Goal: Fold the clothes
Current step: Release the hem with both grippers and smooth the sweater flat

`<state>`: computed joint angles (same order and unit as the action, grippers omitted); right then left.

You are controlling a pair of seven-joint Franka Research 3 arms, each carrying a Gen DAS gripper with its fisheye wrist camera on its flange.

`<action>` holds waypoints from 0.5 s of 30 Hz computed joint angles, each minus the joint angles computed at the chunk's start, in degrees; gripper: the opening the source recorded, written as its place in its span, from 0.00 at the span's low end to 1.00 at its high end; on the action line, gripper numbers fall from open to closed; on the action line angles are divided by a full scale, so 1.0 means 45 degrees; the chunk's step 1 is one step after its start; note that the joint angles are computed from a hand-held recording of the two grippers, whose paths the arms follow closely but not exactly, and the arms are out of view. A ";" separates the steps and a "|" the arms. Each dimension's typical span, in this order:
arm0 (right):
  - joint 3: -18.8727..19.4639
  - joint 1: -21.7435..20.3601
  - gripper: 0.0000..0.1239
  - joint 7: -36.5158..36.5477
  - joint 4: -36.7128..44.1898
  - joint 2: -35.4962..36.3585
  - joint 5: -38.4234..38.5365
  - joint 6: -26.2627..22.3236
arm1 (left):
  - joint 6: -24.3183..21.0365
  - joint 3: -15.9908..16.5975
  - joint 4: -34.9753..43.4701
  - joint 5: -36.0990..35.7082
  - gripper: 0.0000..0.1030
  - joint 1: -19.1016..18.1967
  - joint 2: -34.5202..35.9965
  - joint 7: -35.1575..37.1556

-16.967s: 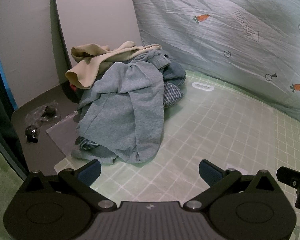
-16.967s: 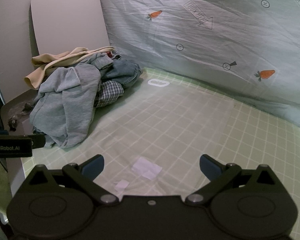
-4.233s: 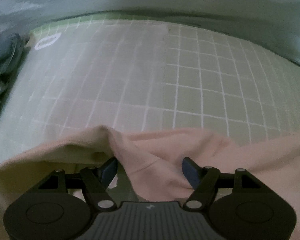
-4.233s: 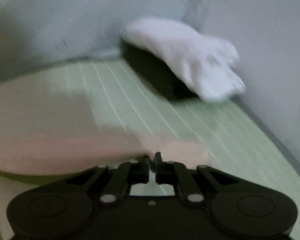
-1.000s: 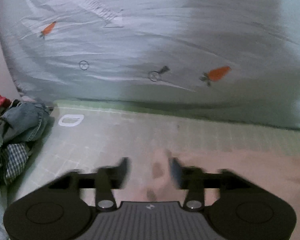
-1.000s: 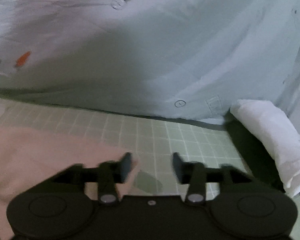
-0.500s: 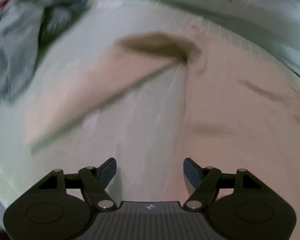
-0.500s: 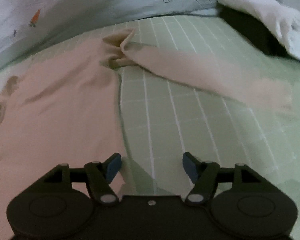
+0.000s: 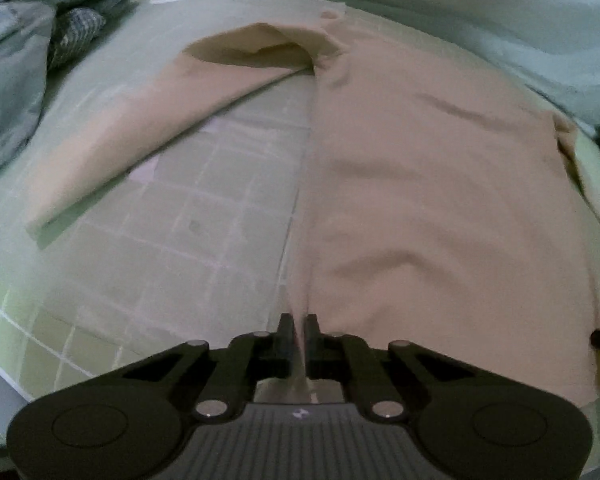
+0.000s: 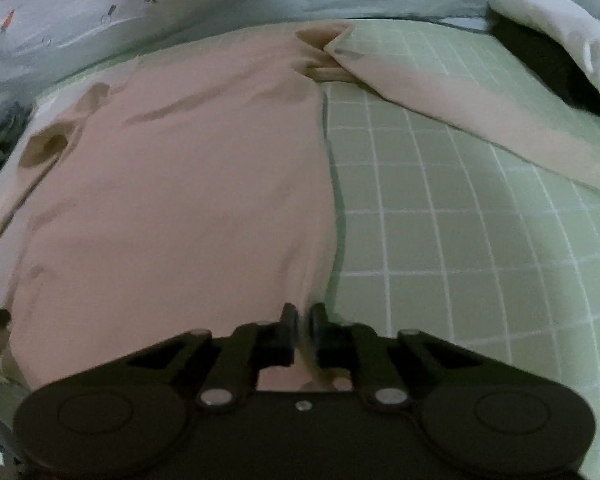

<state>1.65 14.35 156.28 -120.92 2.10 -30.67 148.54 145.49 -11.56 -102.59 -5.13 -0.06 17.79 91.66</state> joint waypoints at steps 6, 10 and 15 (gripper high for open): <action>0.0224 -0.0119 0.05 -0.0296 -0.0740 -0.0681 0.0614 0.0209 | -0.0128 0.0132 -0.0723 -0.0207 0.05 0.0127 -0.0686 -0.0047; 0.0255 -0.0258 0.11 -0.1020 -0.0863 -0.0695 0.1201 0.0385 | -0.0294 0.0245 -0.0760 -0.0186 0.09 0.0044 -0.0799 -0.0598; 0.0328 -0.0507 0.31 -0.0713 -0.1078 -0.1071 0.0387 0.0299 | 0.0508 0.0257 -0.0918 0.0163 0.30 -0.0190 -0.1019 -0.1152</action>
